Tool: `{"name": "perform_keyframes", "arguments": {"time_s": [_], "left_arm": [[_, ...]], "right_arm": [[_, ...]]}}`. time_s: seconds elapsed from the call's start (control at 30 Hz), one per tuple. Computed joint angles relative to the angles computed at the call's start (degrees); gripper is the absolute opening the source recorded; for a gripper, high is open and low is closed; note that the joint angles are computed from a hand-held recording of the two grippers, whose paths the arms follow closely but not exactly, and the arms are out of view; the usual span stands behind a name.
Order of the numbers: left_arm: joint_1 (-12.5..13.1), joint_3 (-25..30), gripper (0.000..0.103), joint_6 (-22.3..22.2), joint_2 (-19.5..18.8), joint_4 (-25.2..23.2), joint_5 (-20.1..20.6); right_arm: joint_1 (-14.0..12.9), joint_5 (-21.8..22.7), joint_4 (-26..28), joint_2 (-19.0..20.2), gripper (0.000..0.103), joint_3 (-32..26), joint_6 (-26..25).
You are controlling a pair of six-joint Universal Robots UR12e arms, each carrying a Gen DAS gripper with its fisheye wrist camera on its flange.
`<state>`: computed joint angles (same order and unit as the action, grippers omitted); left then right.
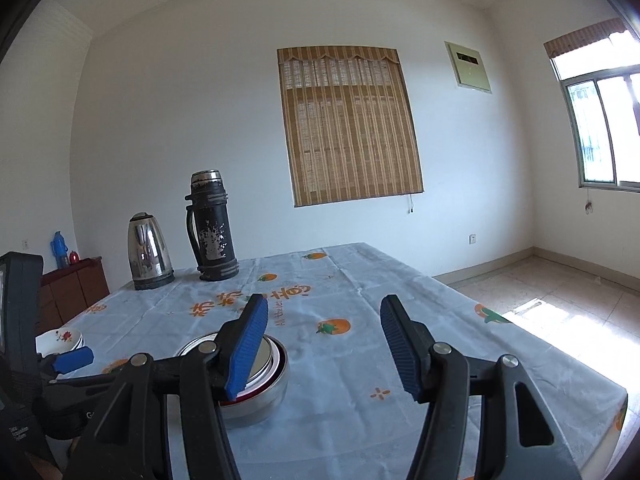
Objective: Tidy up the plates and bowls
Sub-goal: 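Move both open grippers to the rim of the nested bowl stack, then close both grippers on the rim of the nested bowl stack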
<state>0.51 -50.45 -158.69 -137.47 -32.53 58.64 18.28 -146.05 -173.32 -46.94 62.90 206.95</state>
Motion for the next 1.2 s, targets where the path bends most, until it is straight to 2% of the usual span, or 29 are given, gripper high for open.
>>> {"name": "perform_keyframes", "arguments": {"time_s": [0.07, 0.23, 0.4, 0.57, 0.73, 0.9, 1.2], "left_arm": [[0.03, 1.91, 0.09, 0.29, -0.7, -4.54, -0.51], [-0.26, 4.2, 0.09, -1.35, -2.08, -6.46, 1.84], [-0.01, 6.81, 0.09, -3.2, -3.23, -10.48, -0.18], [-0.45, 7.08, 0.09, -1.83, -3.48, -9.74, 0.93], [-0.51, 8.75, 0.09, -2.43, -4.29, -10.77, 0.92], [-0.25, 10.15, 0.09, -3.77, -4.87, -10.79, 0.06], [-0.36, 10.55, 0.09, -3.54, -5.18, -10.4, -2.16]], "right_arm": [[-0.41, 3.71, 1.64, -1.11, 0.061, 1.29, 3.04], [-1.61, 8.77, 5.44, -2.46, 0.066, 3.01, 8.24], [-2.77, 14.16, 4.21, -3.24, 0.066, 4.78, 12.1], [-3.73, 18.32, 5.64, -3.56, 0.066, 5.17, 13.51], [-5.12, 24.99, 6.07, -4.17, 0.066, 6.06, 17.66], [-5.52, 26.79, 5.22, -3.87, 0.066, 5.83, 17.32], [-5.05, 22.53, 5.12, -3.76, 0.066, 5.63, 15.78]]}}
